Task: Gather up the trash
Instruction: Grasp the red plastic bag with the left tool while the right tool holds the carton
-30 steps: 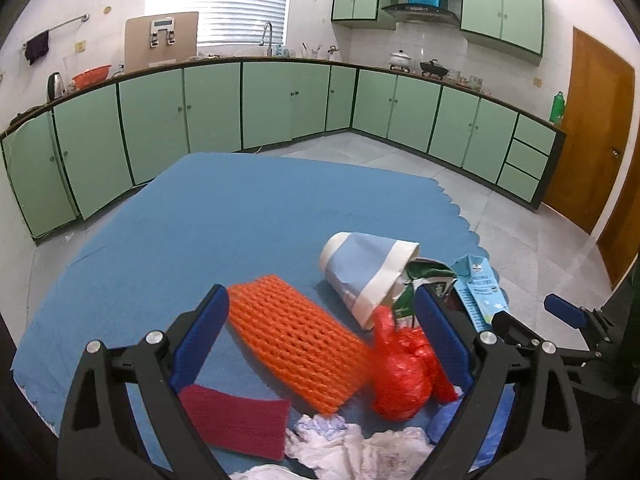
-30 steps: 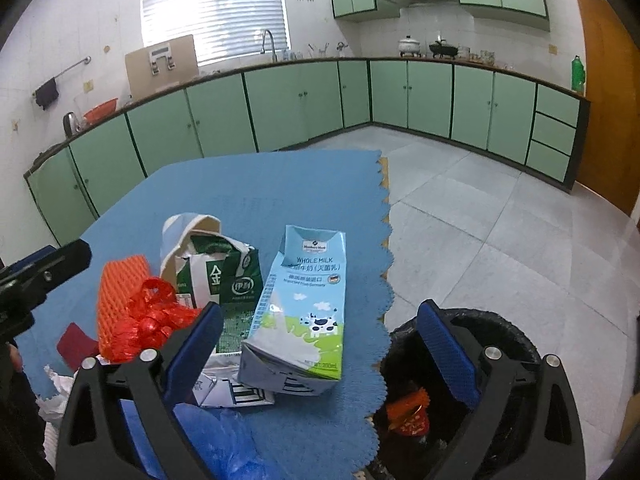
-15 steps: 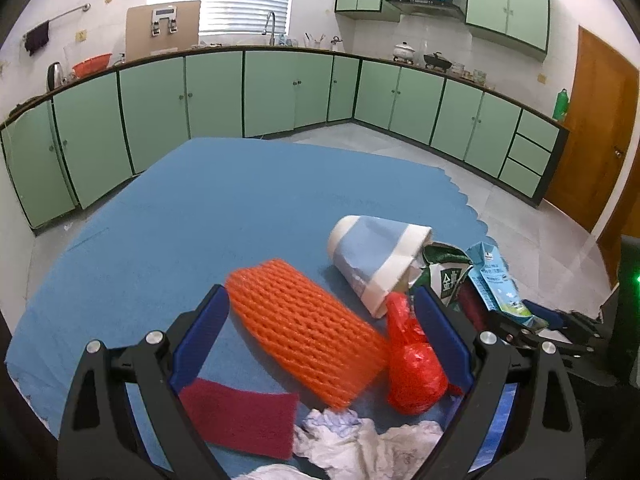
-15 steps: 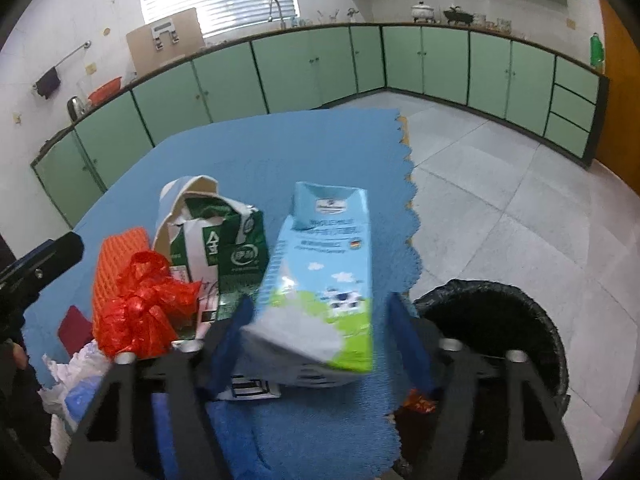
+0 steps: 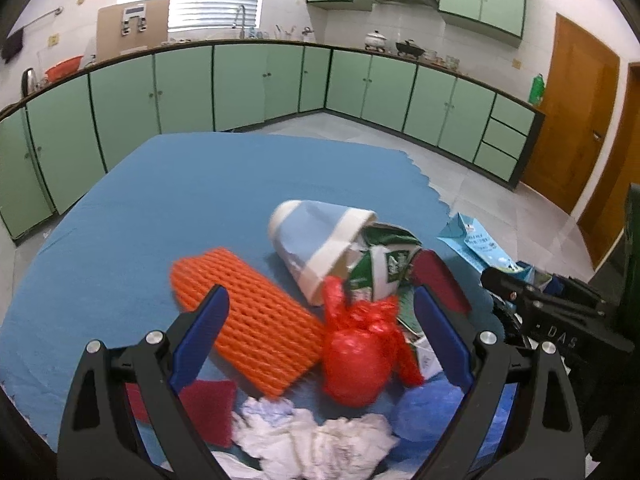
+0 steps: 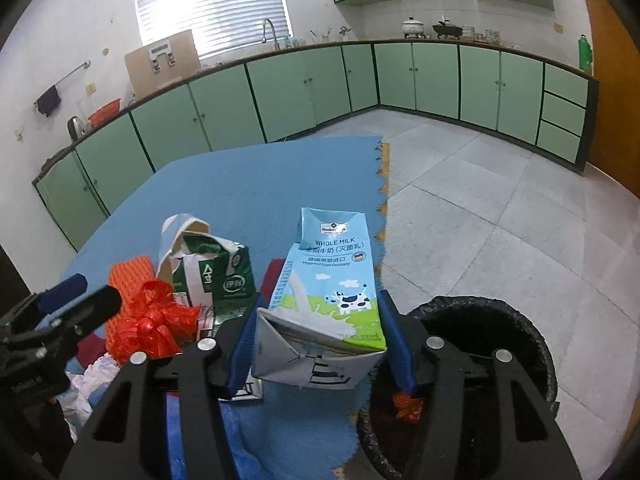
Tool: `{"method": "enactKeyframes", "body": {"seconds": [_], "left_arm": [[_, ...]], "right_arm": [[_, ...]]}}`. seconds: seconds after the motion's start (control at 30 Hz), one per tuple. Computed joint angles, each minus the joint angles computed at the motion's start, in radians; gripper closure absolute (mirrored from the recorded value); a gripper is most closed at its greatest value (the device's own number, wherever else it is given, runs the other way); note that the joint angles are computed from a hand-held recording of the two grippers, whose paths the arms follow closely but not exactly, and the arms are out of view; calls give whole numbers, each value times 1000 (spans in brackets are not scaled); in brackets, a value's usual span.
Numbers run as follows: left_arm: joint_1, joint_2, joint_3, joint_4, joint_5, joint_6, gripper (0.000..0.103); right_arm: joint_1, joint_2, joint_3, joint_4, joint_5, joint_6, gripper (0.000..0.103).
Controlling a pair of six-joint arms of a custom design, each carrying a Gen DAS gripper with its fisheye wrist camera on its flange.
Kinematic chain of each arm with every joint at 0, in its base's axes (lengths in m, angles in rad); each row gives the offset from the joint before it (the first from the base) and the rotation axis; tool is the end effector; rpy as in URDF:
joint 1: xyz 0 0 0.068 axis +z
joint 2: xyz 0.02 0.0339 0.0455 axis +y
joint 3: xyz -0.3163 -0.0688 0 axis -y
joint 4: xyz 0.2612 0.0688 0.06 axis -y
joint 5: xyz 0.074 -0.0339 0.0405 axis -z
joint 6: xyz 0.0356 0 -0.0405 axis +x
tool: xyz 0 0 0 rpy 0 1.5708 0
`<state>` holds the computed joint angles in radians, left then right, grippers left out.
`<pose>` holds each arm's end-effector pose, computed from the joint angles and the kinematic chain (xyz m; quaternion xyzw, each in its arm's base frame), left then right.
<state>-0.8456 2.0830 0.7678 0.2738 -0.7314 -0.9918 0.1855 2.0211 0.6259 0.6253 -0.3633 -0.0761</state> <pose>0.2498 -0.2461 0.0649 -0.1591 0.8921 0.0153 0.4226 0.3312 0.0750 0.0769 -0.1880 0.8888 0.1871 0.3737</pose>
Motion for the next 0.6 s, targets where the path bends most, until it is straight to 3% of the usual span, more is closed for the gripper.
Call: {"method": "enactKeyframes", "body": {"seconds": [0.27,0.37,0.43,0.57,0.6], "left_arm": [[11,54,74,-27,61,30,38],[14,71,92,-39,82,32,54],[15,76,97,-40,96,37,71],[17,83,91,-7,105,50,88],[17,82,89,2,104,54,101]], "right_arm": [[-38,-7,-11,16,-15,-6,48],[-36,-14,-22,35,-7,0,48],[-40,-15,-27,44,-9,0,48],[-43,-20,-37,55,-13,9,48],[-44,-22,-39,58,-14,9,48]]}}
